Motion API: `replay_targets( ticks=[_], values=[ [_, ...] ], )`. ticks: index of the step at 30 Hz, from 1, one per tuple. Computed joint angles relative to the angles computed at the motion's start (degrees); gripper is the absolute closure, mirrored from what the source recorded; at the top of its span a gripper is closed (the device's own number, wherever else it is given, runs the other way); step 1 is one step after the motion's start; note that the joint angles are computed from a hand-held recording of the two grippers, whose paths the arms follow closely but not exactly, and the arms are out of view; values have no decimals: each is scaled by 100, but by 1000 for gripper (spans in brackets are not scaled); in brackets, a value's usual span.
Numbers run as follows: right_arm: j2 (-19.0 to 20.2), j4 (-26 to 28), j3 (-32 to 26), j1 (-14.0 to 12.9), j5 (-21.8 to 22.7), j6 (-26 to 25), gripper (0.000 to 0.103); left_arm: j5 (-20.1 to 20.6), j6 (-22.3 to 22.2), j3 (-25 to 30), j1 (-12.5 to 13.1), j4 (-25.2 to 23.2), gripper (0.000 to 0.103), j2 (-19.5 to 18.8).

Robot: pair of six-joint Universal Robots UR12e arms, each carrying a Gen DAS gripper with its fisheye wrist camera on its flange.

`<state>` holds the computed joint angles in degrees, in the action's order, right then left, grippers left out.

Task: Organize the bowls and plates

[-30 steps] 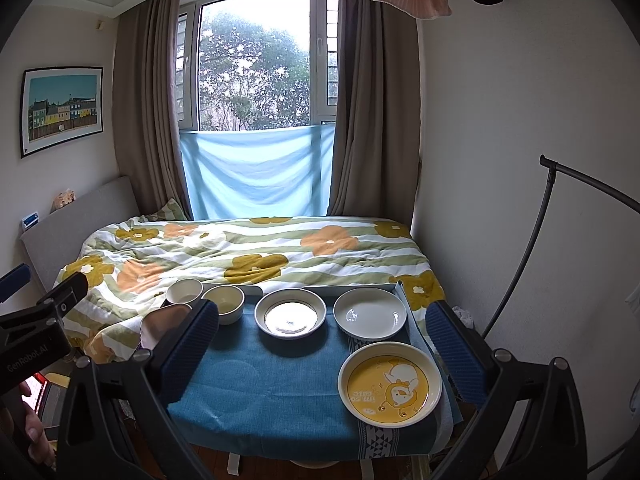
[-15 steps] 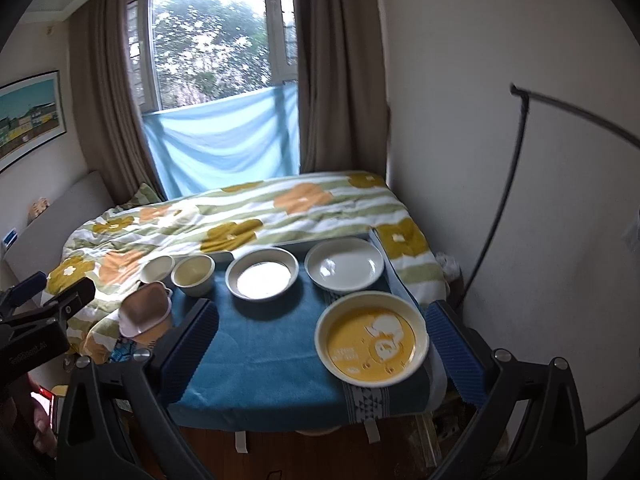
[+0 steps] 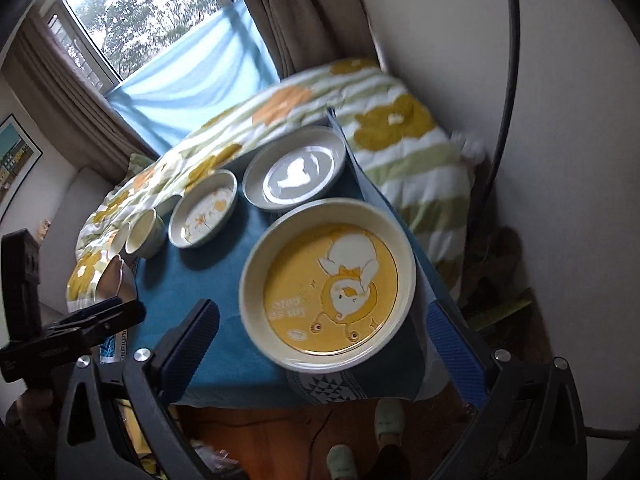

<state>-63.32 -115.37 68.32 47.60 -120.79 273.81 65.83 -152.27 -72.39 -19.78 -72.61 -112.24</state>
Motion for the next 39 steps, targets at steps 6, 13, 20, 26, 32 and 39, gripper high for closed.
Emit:
replay_targets(
  ticks=[6, 13, 20, 26, 32, 39],
  values=[
    [-345, -1294, 1079, -382, 1024, -690, 31, 69, -373, 269, -232, -551, 25, -455],
    [-523, -1898, 1603, -552, 1422, -911, 48, 30, -464, 472, -306, -923, 46, -689],
    [-558, -1917, 1733, -653, 1656, -953, 80, 117, -424, 748, -381, -1170, 77, -907],
    [-595, -1827, 1779, -692, 1711, -1027, 90, 181, -344, 819, -452, -1254, 90, -1003],
    [-518, -1400, 1583, -683, 1634, -1254, 90, 435, -155, 616, -544, -815, 89, -887],
    [-436, -993, 1386, -665, 1531, -1319, 90, 625, -136, 425, -640, -497, 87, -782]
  ],
)
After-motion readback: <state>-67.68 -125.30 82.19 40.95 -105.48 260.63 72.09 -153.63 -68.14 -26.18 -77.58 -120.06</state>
